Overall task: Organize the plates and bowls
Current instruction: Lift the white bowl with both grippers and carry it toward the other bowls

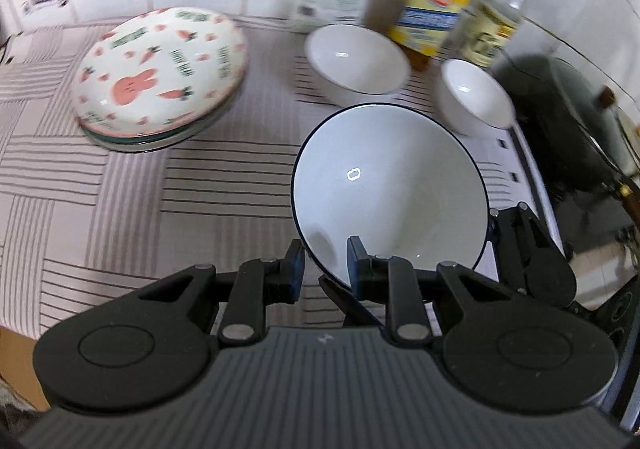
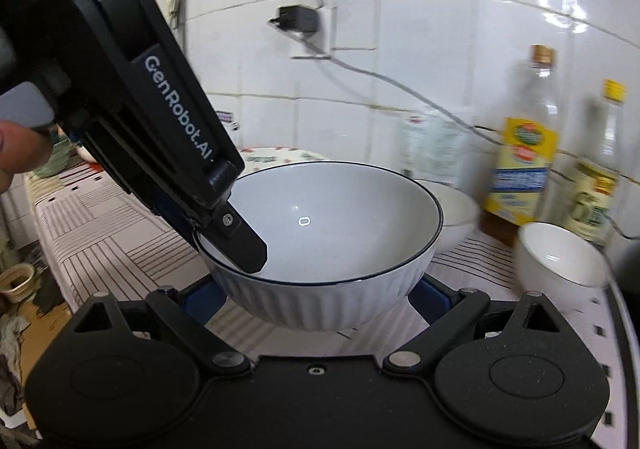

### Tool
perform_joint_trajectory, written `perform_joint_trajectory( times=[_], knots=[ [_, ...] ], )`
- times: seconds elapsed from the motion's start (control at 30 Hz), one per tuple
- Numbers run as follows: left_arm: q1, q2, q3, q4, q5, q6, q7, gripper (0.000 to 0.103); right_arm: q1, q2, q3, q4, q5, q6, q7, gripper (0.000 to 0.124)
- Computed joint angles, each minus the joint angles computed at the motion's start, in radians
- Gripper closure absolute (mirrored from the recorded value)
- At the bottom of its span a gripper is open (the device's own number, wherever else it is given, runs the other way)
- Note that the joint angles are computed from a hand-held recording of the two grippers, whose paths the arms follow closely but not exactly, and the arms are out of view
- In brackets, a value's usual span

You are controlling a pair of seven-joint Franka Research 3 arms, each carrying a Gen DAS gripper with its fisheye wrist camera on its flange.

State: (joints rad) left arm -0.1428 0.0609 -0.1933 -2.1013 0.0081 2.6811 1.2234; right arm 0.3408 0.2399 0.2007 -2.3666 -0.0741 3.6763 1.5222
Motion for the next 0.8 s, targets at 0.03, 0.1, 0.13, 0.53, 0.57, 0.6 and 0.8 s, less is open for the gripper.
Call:
perform_joint_trajectory(
  times=[0.03, 0.1, 0.13, 0.53, 0.57, 0.6, 0.8],
  knots=[
    [0.004, 0.01, 0.006, 0.007, 0.009, -0.001, -0.007, 0.082, -0.006, 0.018, 0.005, 0.022, -0.02, -0.008, 0.006, 0.025],
    [0.009, 0.036, 0.013, 0.027, 0.039, -0.007, -0.02, 0.082, -0.02, 0.058, 0.017, 0.067, -0.054, -0.022, 0.015, 0.025],
    [0.01, 0.045, 0.017, 0.035, 0.058, -0.012, -0.041, 0.082, -0.031, 0.075, 0.025, 0.087, -0.07, -0.032, 0.021, 0.025],
    [0.044, 0.183, 0.014, 0.146, 0.108, -0.074, -0.049, 0.082, -0.133, 0.212, 0.119, 0.253, -0.102, -0.204, 0.005, 0.026],
    [0.048, 0.186, 0.009, 0.151, 0.099, -0.079, -0.036, 0.082, -0.138, 0.212, 0.126, 0.256, -0.092, -0.214, -0.004, 0.026],
    [0.05, 0.187, 0.006, 0.154, 0.092, -0.082, -0.029, 0.082, -0.156, 0.211, 0.146, 0.254, -0.088, -0.227, -0.004, 0.026],
    [0.056, 0.16, 0.003, 0.152, 0.064, -0.104, -0.023, 0.076, -0.179, 0.156, 0.189, 0.217, 0.013, -0.261, -0.003, 0.026]
  ],
)
